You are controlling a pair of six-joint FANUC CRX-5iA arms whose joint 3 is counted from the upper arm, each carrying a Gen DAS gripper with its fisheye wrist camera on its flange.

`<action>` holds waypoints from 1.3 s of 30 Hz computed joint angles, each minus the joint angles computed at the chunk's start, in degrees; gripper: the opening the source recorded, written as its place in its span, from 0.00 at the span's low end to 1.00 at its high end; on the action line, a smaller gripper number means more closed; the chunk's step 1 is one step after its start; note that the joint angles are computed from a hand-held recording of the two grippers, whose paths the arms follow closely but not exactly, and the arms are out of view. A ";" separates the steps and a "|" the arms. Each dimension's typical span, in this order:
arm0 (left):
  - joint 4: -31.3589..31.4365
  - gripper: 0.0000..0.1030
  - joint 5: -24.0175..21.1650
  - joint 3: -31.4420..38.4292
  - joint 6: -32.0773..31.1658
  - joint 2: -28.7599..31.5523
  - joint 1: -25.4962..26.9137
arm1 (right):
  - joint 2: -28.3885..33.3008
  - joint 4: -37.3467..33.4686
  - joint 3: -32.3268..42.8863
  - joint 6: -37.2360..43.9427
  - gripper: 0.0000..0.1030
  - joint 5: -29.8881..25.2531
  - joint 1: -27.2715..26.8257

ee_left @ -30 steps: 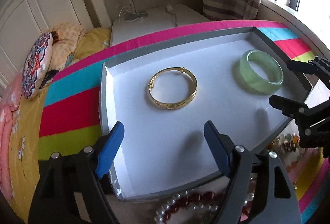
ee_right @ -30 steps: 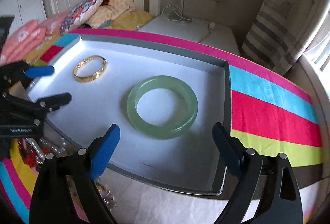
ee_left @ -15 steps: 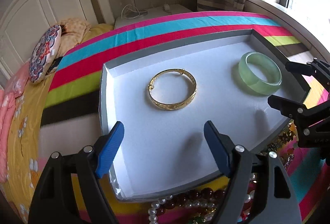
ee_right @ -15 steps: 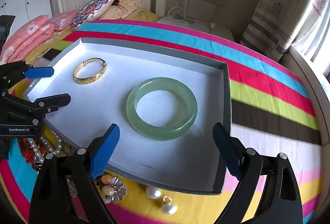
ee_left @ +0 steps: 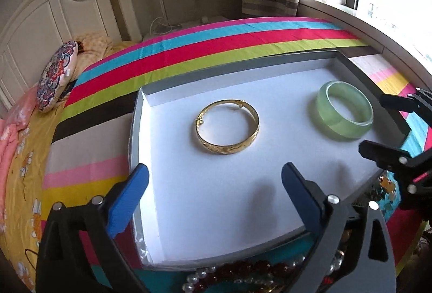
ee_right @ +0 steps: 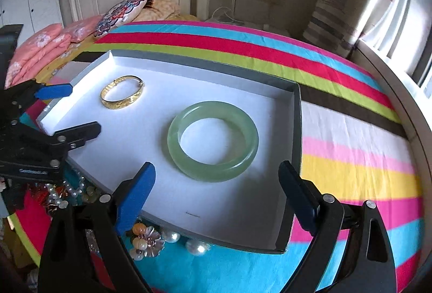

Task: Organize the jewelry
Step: 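Grasp the white pearl necklace with the right tool and lift it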

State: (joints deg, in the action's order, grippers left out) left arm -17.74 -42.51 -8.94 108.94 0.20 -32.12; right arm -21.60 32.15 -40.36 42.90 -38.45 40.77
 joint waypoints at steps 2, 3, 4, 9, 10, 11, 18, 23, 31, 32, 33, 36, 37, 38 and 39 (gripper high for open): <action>0.00 0.95 0.29 -1.05 1.64 -1.35 -0.14 | -1.80 -0.04 -1.62 -0.50 0.86 3.00 -0.75; -0.41 0.95 0.89 -1.89 2.79 -2.43 -0.26 | -3.70 2.86 -3.62 -3.88 0.87 5.16 -1.23; -2.38 0.95 1.75 -3.23 5.78 -4.41 -1.11 | -5.99 6.37 -5.98 -7.28 0.87 8.28 -2.09; -16.57 0.98 1.21 -10.17 24.47 -16.11 -6.65 | -16.98 17.79 -14.72 -12.77 0.87 17.91 -3.28; -17.16 0.98 1.12 -11.88 25.94 -18.29 -6.82 | -19.80 21.56 -17.29 -13.82 0.90 19.57 -3.09; -17.85 0.98 0.97 -13.28 27.31 -20.09 -7.00 | -21.29 22.32 -18.28 -13.42 0.95 19.45 -2.22; -16.75 0.98 2.85 -19.98 30.51 -26.95 -6.86 | -21.62 1.08 -12.88 7.60 0.89 2.83 12.86; -18.11 0.98 3.38 -19.95 30.44 -26.44 -9.38 | -15.37 -6.01 -7.99 15.52 0.82 0.56 12.93; -10.93 0.98 8.72 -23.08 20.40 -26.71 -7.64 | -11.53 -11.51 -3.90 20.48 0.69 1.29 11.44; -10.64 0.97 8.92 -23.30 20.36 -26.80 -7.36 | -11.67 -14.13 -3.00 22.46 0.69 1.98 10.78; -9.48 0.97 9.73 -24.01 19.70 -27.24 -6.48 | -11.60 -15.50 -2.34 23.75 0.68 2.25 10.46; -9.27 0.96 10.54 -24.62 20.45 -27.67 -6.05 | -9.76 -14.05 -1.06 24.00 0.61 1.71 11.83; -10.16 0.92 10.11 -24.40 21.12 -27.54 -6.53 | -8.59 -14.22 -0.29 24.78 0.56 1.45 12.05; -11.14 0.90 9.31 -23.95 21.58 -27.19 -7.21 | -7.85 -15.03 0.42 25.75 0.49 1.39 11.87; -12.37 0.90 8.35 -23.39 22.21 -26.73 -8.08 | -7.01 -16.19 1.23 26.74 0.46 1.26 11.68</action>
State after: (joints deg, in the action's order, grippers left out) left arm -30.11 -34.15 -32.34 131.15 -26.53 -40.20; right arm -28.61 15.96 -39.13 69.64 -37.19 52.45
